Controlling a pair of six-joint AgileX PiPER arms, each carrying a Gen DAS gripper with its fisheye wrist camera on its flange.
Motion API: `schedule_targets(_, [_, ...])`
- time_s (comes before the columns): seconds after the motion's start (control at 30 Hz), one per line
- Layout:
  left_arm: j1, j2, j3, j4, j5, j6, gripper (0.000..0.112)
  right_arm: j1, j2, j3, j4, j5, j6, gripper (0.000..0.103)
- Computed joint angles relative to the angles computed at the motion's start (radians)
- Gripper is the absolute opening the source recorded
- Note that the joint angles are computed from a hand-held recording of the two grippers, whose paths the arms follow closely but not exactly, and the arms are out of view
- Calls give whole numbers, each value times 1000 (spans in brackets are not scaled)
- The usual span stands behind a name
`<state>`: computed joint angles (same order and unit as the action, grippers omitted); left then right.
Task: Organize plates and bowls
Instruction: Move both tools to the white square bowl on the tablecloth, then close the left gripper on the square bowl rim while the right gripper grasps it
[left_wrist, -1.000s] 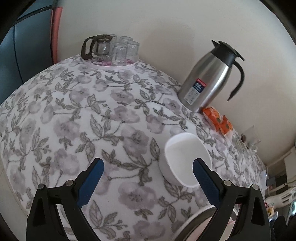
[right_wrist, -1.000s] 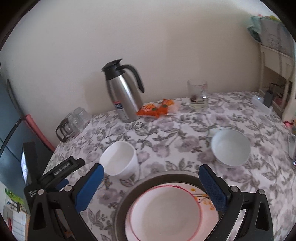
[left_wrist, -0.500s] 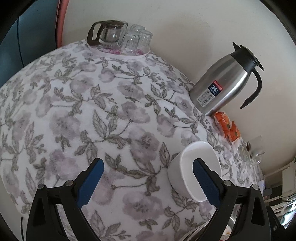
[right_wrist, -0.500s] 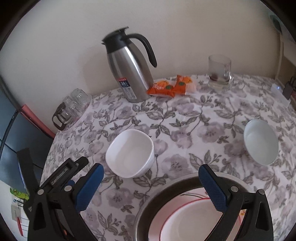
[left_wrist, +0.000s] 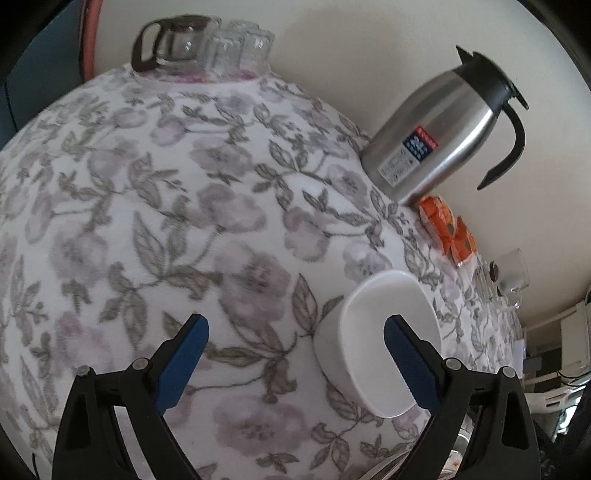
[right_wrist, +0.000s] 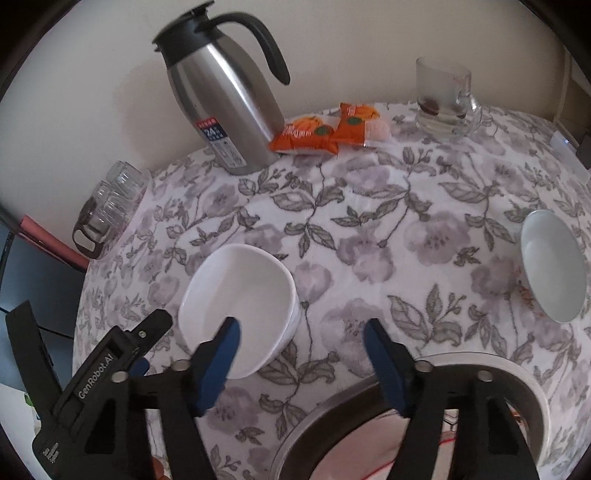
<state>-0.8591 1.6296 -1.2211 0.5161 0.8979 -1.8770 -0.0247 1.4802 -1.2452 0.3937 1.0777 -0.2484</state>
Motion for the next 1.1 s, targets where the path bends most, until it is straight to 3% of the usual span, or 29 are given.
schedule_targets(0.1, [12, 13, -8, -2, -16, 15, 93, 16, 25, -3, -1, -3, 17, 59])
schedule_targets(0.23, [40, 22, 5, -18, -72, 39, 83, 44, 51, -10, -20, -21, 39, 50])
schedule_targets(0.27, [47, 23, 12, -26, -91, 44, 82, 48, 62, -13, -16, -22, 39, 44])
schedule_targets(0.33, [59, 28, 22, -34, -123, 55, 71, 63, 76, -14, -24, -31, 50, 39])
schedule_targets(0.5, [85, 46, 26, -45, -170, 81, 57, 99, 97, -5, -48, -61, 61, 29])
schedule_targets(0.7, [102, 75, 10, -51, -221, 129, 42, 118, 135, 3, -57, -90, 78, 24])
schedule_targets(0.87, [116, 121, -26, -96, -244, 205, 24, 122, 167, 12, -37, -108, 71, 21])
schedule_targets(1.1, [119, 122, -44, -122, -232, 247, 21, 118, 168, 16, -28, -106, 66, 19])
